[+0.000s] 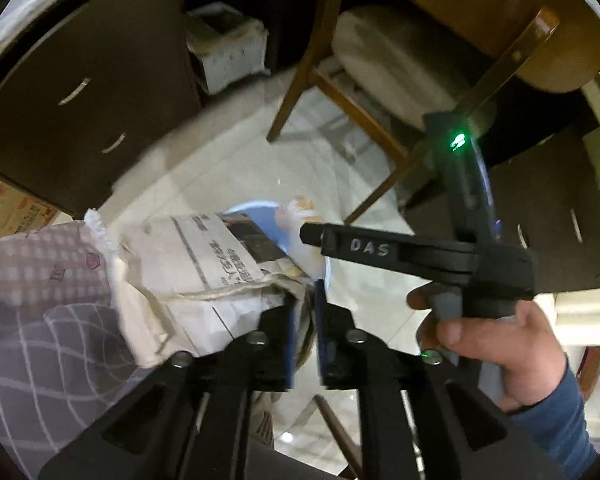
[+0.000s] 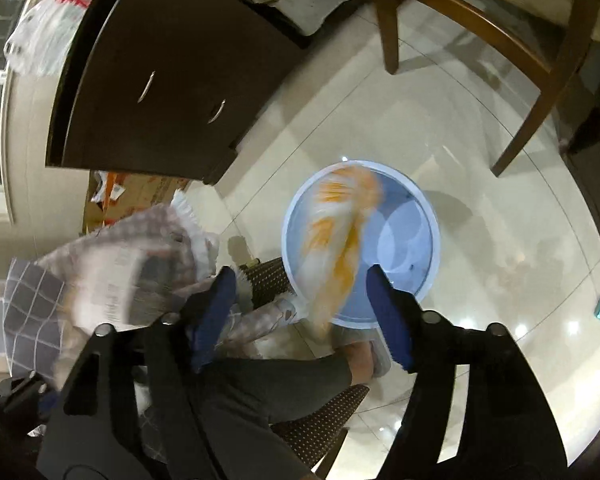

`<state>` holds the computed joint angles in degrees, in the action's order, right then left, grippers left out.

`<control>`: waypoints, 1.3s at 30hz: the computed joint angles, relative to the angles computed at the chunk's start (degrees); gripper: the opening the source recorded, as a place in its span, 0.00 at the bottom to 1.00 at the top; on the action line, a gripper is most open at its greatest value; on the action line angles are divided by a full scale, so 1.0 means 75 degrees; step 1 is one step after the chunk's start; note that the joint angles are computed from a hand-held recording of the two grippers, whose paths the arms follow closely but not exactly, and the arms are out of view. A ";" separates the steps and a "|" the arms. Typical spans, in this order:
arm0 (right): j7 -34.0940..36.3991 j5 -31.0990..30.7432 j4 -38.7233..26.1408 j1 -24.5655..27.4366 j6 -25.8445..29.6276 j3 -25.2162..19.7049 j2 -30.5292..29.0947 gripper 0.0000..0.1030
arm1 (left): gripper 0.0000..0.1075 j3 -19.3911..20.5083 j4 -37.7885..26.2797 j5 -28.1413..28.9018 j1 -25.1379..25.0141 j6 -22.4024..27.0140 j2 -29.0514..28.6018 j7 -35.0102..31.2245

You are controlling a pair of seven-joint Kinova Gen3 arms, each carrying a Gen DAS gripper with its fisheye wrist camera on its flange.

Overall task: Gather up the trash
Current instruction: 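Carry the white bag with the right gripper while the left carries the paper bag into the blue wastebasket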

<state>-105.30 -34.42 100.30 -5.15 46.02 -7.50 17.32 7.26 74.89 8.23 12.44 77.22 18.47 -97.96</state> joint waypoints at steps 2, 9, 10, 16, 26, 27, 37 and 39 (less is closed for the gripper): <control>-0.0075 0.0018 0.0000 0.0000 0.0016 0.0032 -0.0038 0.78 | 0.68 -0.0058 -0.0152 -0.0381 0.0232 -0.0029 0.0122 0.0255; -0.0659 0.0556 0.0089 -0.0219 -0.0073 0.0226 -0.0638 0.94 | 0.80 -0.0140 -0.0214 -0.0890 0.0443 -0.0214 -0.0109 0.0773; -0.0829 0.0726 0.0065 -0.0298 -0.0062 0.0260 -0.0735 0.94 | 0.81 -0.0142 -0.0167 -0.0927 0.0437 -0.0281 -0.0220 0.0808; -0.1819 0.1709 -0.0129 -0.0773 -0.0075 0.0303 -0.1538 0.94 | 0.84 -0.0139 0.0192 -0.1168 0.0349 -0.0770 -0.1158 0.1013; -0.3305 0.3445 -0.1231 -0.1532 0.0062 -0.0141 -0.2719 0.94 | 0.86 -0.0157 0.0687 -0.1400 -0.0151 -0.1149 -0.2937 0.1203; -0.3407 0.3626 -0.1367 -0.1604 0.0127 -0.0202 -0.2769 0.94 | 0.86 -0.0180 0.0746 -0.1431 -0.0240 -0.1169 -0.3157 0.1244; -0.4162 0.5152 -0.2721 -0.2432 0.0686 -0.0996 -0.2946 0.94 | 0.87 -0.0601 0.1157 -0.1470 -0.1156 -0.1284 -0.4807 0.1172; -0.4210 0.5358 -0.3007 -0.2657 0.0821 -0.1131 -0.2856 0.94 | 0.88 -0.0782 0.1249 -0.1377 -0.1331 -0.1254 -0.5092 0.1072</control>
<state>-136.87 5.77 77.75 -25.08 52.18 -15.99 -4.11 1.39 84.26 -2.10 2.45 67.81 -19.72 -89.92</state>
